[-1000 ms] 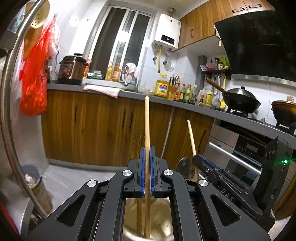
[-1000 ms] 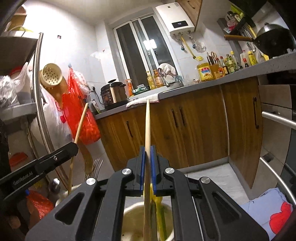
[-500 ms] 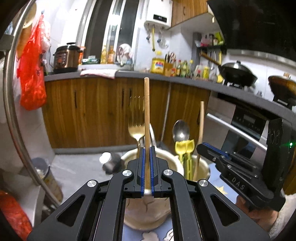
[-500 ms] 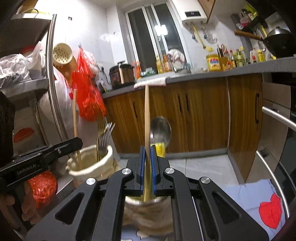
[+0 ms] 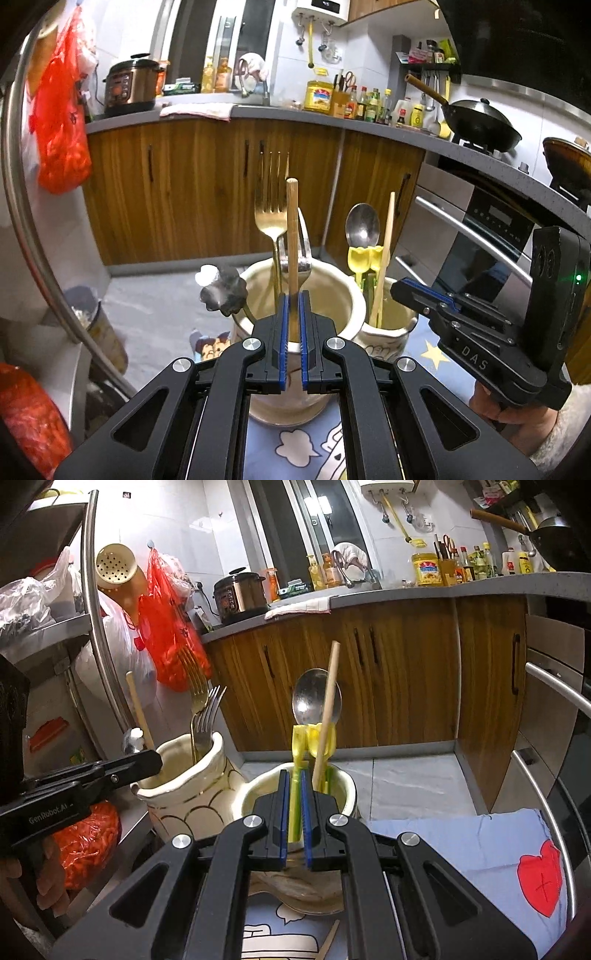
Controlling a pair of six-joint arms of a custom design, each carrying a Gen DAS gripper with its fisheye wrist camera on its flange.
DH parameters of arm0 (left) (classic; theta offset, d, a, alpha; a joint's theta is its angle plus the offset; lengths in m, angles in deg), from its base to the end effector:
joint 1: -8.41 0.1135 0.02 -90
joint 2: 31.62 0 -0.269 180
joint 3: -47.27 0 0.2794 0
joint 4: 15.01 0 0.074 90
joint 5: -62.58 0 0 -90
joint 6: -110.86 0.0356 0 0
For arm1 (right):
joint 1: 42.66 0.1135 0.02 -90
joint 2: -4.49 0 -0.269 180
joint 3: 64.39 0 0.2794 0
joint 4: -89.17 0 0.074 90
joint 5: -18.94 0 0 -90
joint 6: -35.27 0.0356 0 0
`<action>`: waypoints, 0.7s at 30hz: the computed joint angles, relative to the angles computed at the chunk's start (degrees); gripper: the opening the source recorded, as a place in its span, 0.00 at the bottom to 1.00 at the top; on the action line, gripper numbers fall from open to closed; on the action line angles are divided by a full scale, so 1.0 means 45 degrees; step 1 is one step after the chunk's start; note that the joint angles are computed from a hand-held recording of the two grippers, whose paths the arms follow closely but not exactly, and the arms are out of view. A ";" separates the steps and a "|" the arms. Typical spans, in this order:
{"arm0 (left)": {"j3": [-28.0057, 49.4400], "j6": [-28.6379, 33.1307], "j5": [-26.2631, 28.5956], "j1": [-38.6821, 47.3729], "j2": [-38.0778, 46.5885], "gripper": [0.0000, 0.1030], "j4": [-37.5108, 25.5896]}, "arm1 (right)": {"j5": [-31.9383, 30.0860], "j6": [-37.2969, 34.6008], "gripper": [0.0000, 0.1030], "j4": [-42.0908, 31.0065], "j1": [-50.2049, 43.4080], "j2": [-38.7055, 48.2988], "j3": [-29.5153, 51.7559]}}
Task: Organize utensils
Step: 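Open right tool releasing chopstick into small cup while left tool releases chopstick into large cup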
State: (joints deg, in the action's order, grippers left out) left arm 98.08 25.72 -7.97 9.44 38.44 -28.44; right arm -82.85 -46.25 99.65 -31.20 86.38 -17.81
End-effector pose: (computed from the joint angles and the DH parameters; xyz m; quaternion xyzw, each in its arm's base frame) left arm 0.2827 -0.0068 0.2162 0.1099 0.8617 -0.1237 0.4797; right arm 0.3012 0.0685 0.1726 -0.0771 0.8364 0.1780 0.5126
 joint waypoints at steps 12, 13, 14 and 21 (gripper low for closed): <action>-0.0181 -0.0099 -0.0197 -0.0168 -0.0454 0.35 0.0091 | -0.0284 0.0037 0.27 -0.0342 -0.0042 -0.0372 0.0019; -0.0232 -0.0141 -0.0187 -0.0157 -0.0576 0.36 0.0094 | -0.0328 0.0048 0.28 -0.0354 -0.0051 -0.0491 -0.0038; -0.0271 -0.0186 -0.0154 -0.0132 -0.0694 0.39 0.0074 | -0.0291 0.0025 0.29 -0.0402 -0.0035 -0.0640 -0.0093; -0.0582 -0.0264 -0.0097 -0.0003 -0.1568 0.60 -0.0356 | -0.0594 -0.0012 0.58 -0.0956 -0.0217 -0.1919 -0.0579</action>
State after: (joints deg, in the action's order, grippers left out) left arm 95.47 24.53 -8.40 9.43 31.38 -30.04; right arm -85.52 -46.30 95.35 -32.17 77.74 -20.42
